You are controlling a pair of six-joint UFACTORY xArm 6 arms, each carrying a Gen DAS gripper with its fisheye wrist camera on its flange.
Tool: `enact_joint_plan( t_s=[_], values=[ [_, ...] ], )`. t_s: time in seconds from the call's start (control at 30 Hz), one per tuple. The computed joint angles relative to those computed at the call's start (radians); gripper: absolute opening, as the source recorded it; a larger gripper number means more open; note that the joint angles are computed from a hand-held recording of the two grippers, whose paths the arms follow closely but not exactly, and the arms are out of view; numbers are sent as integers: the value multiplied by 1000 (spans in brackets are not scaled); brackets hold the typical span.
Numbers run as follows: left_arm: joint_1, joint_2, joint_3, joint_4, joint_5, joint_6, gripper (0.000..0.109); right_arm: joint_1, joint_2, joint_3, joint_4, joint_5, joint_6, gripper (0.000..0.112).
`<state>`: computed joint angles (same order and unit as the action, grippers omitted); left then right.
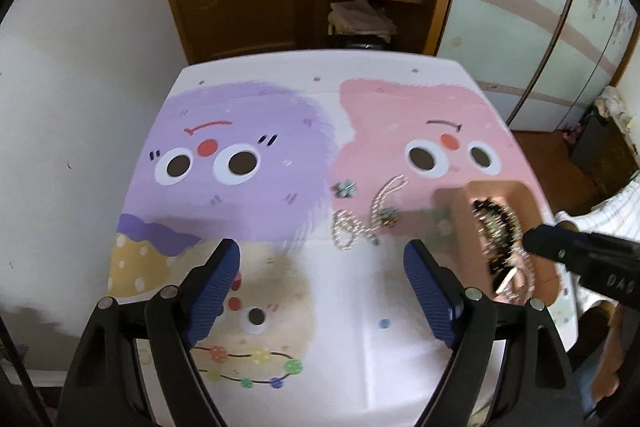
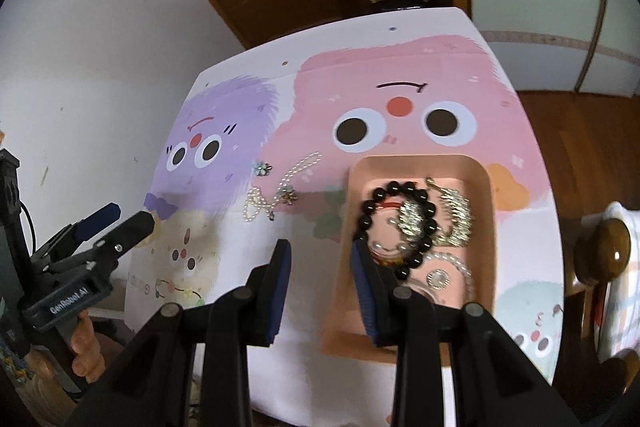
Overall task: Organize jewelry
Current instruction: 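Move both tools over the two small flower brooches beside the pearl necklace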
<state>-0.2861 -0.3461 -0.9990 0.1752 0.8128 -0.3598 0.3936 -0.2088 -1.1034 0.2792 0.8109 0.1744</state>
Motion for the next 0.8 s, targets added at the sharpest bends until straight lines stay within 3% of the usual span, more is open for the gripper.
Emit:
enact_joint_plan(
  t_s=[0.33,0.8],
  values=[
    [38,61,55,-13,-69,72,82,42,178,-144,12,1,-32,31],
    [108,247,-49,-158,-113,227,78,86,438,-332,-54,36,-78,31]
  ],
)
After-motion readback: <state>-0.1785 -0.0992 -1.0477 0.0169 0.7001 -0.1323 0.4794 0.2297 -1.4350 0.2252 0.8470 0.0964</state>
